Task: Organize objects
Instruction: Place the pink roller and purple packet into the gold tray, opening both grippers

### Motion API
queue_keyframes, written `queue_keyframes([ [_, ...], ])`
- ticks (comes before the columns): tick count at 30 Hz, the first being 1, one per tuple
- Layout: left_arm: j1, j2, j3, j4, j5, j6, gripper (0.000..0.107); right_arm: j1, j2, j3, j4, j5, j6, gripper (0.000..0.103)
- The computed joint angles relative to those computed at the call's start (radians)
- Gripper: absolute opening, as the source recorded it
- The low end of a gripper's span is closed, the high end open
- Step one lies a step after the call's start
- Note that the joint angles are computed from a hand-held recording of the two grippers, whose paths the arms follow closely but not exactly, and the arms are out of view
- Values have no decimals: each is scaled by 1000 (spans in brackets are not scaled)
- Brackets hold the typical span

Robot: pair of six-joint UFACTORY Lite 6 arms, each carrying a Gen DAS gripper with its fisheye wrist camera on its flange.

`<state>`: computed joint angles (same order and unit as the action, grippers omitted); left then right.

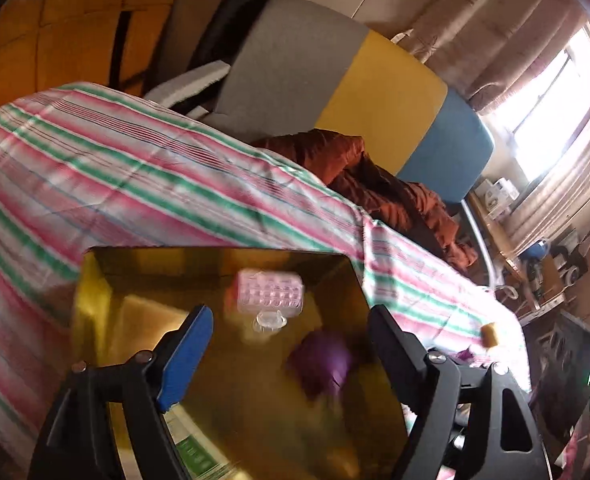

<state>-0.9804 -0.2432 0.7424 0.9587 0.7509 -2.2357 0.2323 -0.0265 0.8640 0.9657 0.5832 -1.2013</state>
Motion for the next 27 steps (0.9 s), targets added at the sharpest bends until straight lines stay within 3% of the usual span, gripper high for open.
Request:
queue_keyframes([
  [4, -203, -12, -31, -34, 200, -134, 81, -47, -86, -85, -10, 31, -28, 74],
  [6, -312, 19, -22, -59, 294, -211, 81, -68, -136, -131, -5, 39, -44, 82],
  [12, -508, 133, 71, -143, 482, -312, 80, -99, -418, -336, 18, 6, -122, 100],
  [16, -579, 241, 199, -186, 604, -268, 80, -93, -704, -484, 50, -67, -177, 103],
  [19, -605, 303, 274, -203, 661, -240, 81, -59, -880, -556, -10, -140, -113, 103],
  [20, -610, 328, 302, -209, 677, -228, 81, -66, -883, -551, -44, -123, -84, 103],
  [23, -624, 394, 376, -223, 714, -194, 81, -222, -825, -518, 11, 83, -169, 103],
  [27, -644, 446, 435, -221, 715, -182, 81, -394, -870, -557, 58, 230, -278, 102],
])
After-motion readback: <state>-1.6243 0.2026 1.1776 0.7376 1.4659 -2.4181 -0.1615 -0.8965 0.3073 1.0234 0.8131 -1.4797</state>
